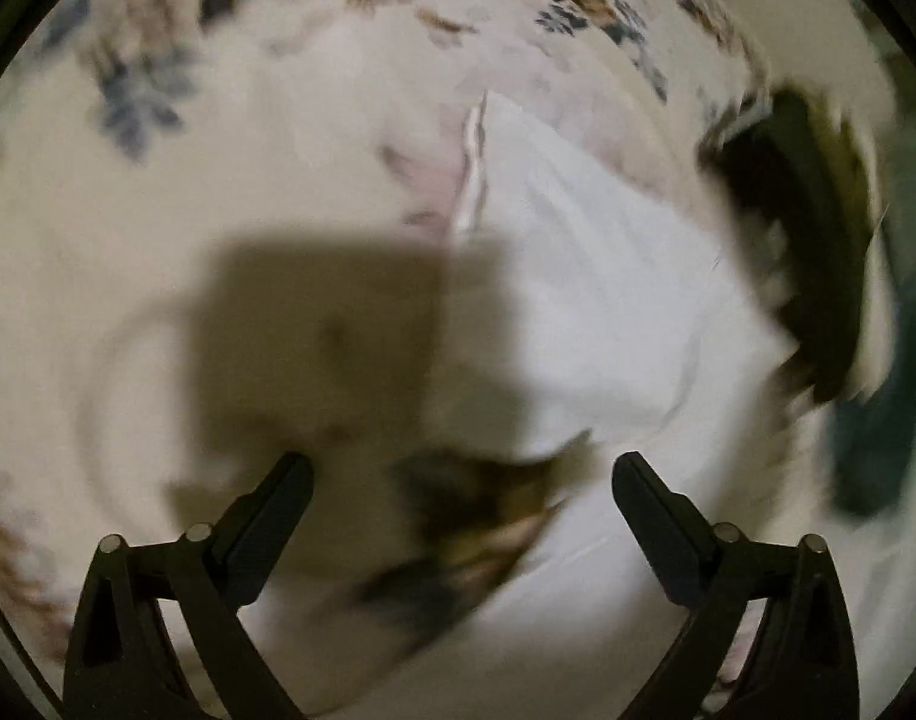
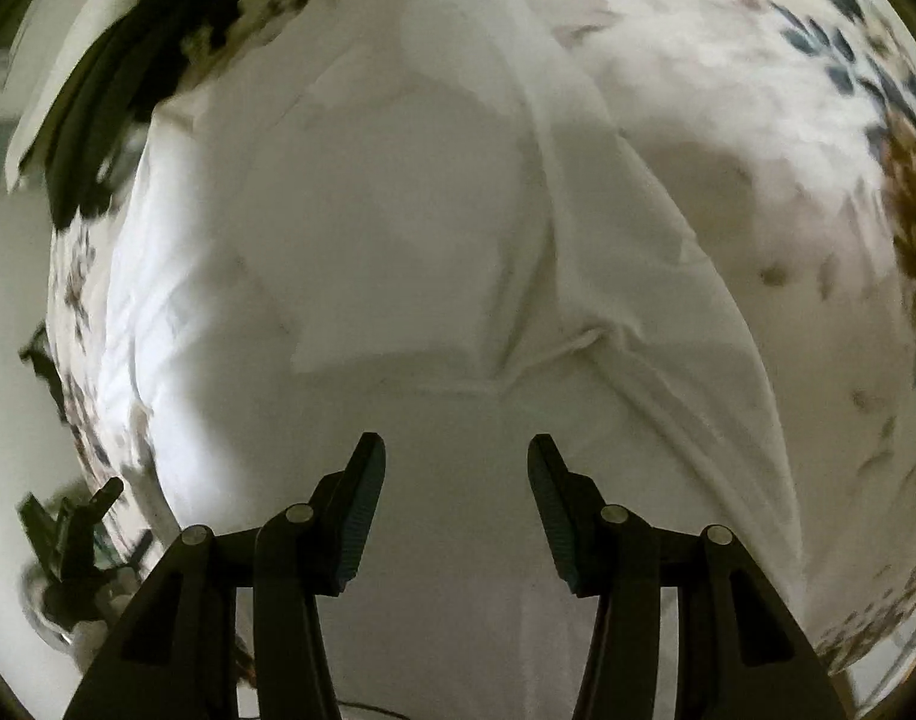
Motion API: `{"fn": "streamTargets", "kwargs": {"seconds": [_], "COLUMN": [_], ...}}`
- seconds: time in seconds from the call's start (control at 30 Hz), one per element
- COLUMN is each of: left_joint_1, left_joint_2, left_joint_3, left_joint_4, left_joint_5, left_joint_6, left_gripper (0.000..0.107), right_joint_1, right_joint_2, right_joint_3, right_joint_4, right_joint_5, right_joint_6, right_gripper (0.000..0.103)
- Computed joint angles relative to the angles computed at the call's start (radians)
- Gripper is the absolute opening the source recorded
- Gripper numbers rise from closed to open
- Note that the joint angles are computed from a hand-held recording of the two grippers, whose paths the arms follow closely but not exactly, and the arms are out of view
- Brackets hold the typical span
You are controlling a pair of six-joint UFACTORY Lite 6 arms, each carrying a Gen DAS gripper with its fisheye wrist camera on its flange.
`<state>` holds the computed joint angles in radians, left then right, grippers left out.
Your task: Fold small clothes
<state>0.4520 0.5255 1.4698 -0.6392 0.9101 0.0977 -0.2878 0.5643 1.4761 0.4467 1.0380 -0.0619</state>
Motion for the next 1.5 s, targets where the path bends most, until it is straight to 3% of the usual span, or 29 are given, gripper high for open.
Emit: {"fn": "streamTargets", "kwargs": {"seconds": [0.1,0.13,0.17,0.2,0.3,0.43,0.57,0.73,0.8,0.83,0.9,0.97,1.1,1.23,1.33,1.4,1.5], "left_joint_1": [0.002,-0.014,-0.043,-0.074,-0.176,-0.344,-0.604,-0.816,-0.850,-0.853,-0.836,-0.812,-0.717,-0.654,-0.679,-0.713,-0.761], "left_joint_2": [0.055,0.065,0.082,0.090,0.074,0.060,0.075,0.129,0.068,0.021,-0.067,-0.124,-0.122,0.056,0.237,0.194,0.000], "left_joint_3": [0.017,0.036,0.068,0.101,0.178,0.307,0.414,0.444,0.335,0.261,0.142,0.068,0.042,0.207,0.359,0.273,0.043], "left_joint_4": [-0.094,-0.063,0.010,0.114,0.334,0.455,0.572,0.541,0.565,0.566,0.569,0.619,0.744,0.790,0.787,0.816,0.853], "left_joint_5": [-0.075,-0.100,-0.145,-0.169,-0.232,-0.219,-0.169,-0.050,-0.066,-0.081,-0.092,-0.103,-0.120,-0.144,-0.101,-0.120,-0.185], "left_joint_6": [-0.021,-0.069,-0.138,-0.223,-0.355,-0.284,-0.199,-0.073,-0.085,-0.087,-0.088,-0.134,-0.228,-0.320,-0.316,-0.335,-0.397], "left_gripper": [0.075,0.048,0.015,0.006,0.005,0.005,0.005,0.011,0.012,0.018,0.041,0.080,0.081,0.081,0.081,0.082,0.081], "right_joint_1": [-0.039,-0.038,-0.030,-0.019,-0.043,-0.111,-0.178,-0.244,-0.260,-0.272,-0.281,-0.304,-0.343,-0.346,-0.359,-0.364,-0.388], "right_joint_2": [-0.024,-0.036,-0.050,-0.045,-0.070,-0.102,-0.139,-0.162,-0.168,-0.176,-0.181,-0.187,-0.214,-0.248,-0.262,-0.257,-0.235], "right_joint_3": [-0.026,-0.036,-0.053,-0.065,-0.090,-0.119,-0.156,-0.149,-0.136,-0.125,-0.109,-0.093,-0.106,-0.117,-0.098,-0.064,0.016], "right_joint_4": [0.002,-0.004,-0.005,-0.001,-0.012,-0.038,-0.050,-0.070,-0.072,-0.079,-0.090,-0.091,-0.093,-0.121,-0.140,-0.157,-0.177], "right_joint_5": [0.001,-0.003,-0.012,-0.034,-0.034,-0.026,-0.011,0.042,0.062,0.075,0.090,0.113,0.135,0.154,0.193,0.223,0.284], "right_joint_6": [-0.007,0.004,0.017,0.020,0.023,-0.005,-0.016,-0.024,-0.037,-0.050,-0.057,-0.071,-0.080,-0.053,-0.052,-0.055,-0.086], "right_gripper": [0.052,0.052,0.052,0.052,0.052,0.052,0.052,0.052,0.052,0.052,0.052,0.052,0.052,0.052,0.052,0.052,0.052]}}
